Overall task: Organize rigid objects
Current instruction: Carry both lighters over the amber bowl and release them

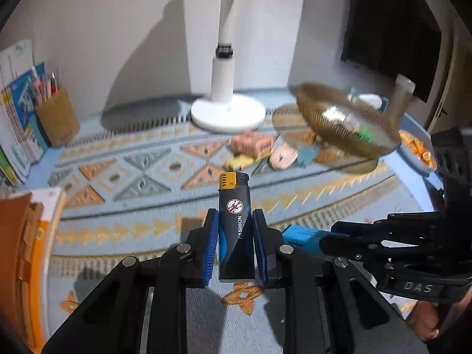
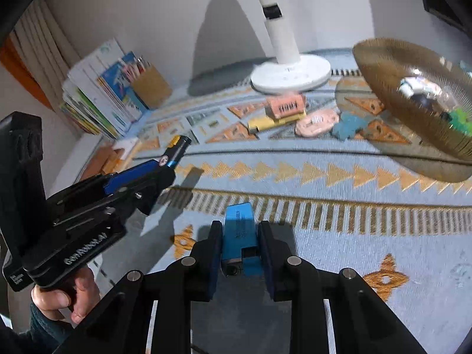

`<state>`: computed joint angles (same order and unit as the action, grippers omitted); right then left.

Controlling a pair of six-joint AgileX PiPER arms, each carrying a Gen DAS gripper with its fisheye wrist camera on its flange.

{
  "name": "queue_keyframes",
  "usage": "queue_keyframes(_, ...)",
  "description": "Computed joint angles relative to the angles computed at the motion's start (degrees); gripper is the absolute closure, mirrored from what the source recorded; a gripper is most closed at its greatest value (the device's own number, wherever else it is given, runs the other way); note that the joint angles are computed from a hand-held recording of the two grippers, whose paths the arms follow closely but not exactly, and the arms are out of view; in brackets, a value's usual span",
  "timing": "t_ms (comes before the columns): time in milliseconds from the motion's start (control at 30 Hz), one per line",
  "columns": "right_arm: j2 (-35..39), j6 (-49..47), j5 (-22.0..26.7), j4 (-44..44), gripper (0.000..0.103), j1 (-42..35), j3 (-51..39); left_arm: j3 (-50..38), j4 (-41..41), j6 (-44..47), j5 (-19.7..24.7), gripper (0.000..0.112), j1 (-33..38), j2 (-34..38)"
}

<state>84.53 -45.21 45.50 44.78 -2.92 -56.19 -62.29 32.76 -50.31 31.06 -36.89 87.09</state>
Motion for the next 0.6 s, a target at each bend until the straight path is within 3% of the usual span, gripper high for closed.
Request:
queue_keyframes(100, -1.8, -0.1, 1.5, 0.3, 0.079, -1.5, 0.2, 0.0, 0.6, -0.4, 0.3, 0.092, -0.3, -2.0)
queue_keyframes(267, -2.9, 0.1, -0.1, -1.5, 0.079, -3.1, 1.7, 0.7, 0.7, -0.9, -0.3, 0.092, -0.3, -3.6)
queue_keyframes(600, -6.7, -2.5, 4.7, 0.2, 0.079, -13.3, -2.3, -4.6, 4.4, -2.4, 1.7, 0.092, -3.6, -3.1)
